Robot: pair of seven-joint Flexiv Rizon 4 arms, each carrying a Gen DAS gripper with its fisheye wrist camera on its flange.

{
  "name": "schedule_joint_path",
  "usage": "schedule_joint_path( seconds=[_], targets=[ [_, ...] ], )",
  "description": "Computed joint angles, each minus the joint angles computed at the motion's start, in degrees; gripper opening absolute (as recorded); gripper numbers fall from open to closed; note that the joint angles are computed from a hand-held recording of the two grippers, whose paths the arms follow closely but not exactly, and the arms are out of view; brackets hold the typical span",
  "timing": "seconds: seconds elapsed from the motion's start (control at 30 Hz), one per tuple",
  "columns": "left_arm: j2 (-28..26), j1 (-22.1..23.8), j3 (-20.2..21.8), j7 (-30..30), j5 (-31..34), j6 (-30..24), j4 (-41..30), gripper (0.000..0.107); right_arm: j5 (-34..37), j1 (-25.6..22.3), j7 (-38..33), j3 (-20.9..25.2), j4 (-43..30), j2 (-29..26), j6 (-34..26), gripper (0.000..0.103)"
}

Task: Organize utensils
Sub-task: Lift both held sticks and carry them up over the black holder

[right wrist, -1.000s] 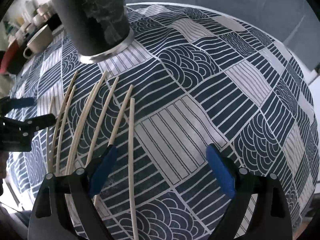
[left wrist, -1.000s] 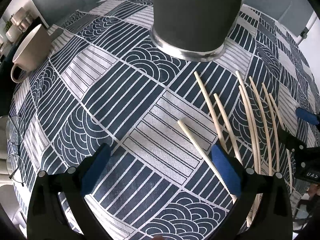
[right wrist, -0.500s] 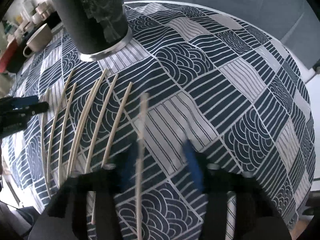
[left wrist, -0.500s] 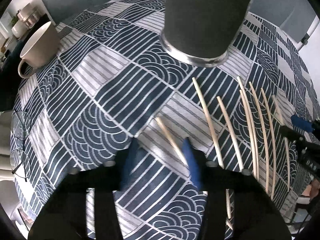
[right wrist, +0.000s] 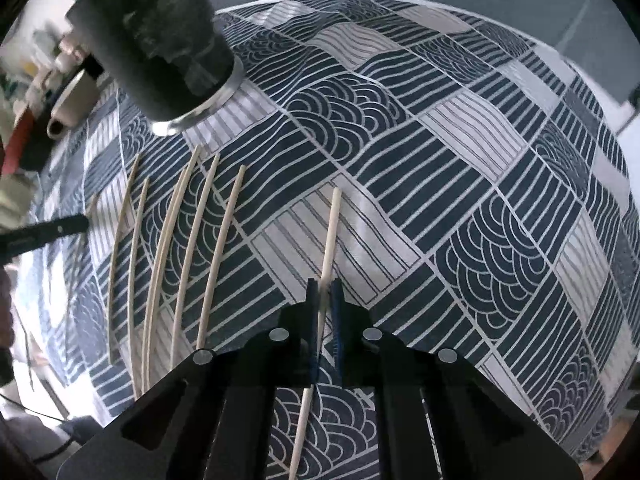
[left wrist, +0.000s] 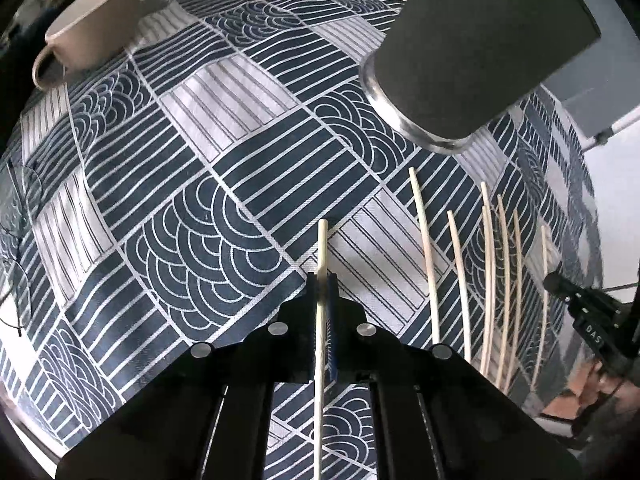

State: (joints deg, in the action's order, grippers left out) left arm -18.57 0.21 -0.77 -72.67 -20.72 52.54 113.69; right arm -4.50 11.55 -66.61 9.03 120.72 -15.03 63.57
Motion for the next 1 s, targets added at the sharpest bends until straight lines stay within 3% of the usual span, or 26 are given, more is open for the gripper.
schedule_joint_path(
  seconds=[0.37, 0.57, 1.0],
  targets=[
    [1.5, 0.9, 0.4, 1.3, -0.7, 0.1, -0.4, 0.004, 7.9, -2.7, -2.2, 1.5, 0.5, 1.5, 0.2, 0.0],
    [1.6, 0.9, 0.3, 1.7, -1.0, 0.3, -0.4, 0.004, 11.1, -2.2, -4.8, 2.5, 0.2, 2.0, 0.4, 0.005],
    [2.6, 1.5, 0.4, 2.8, -2.6, 0.8, 0.0, 0.004, 5.1, 1.1, -1.8, 1.2, -0.9, 1.1, -3.3, 0.011]
  ],
)
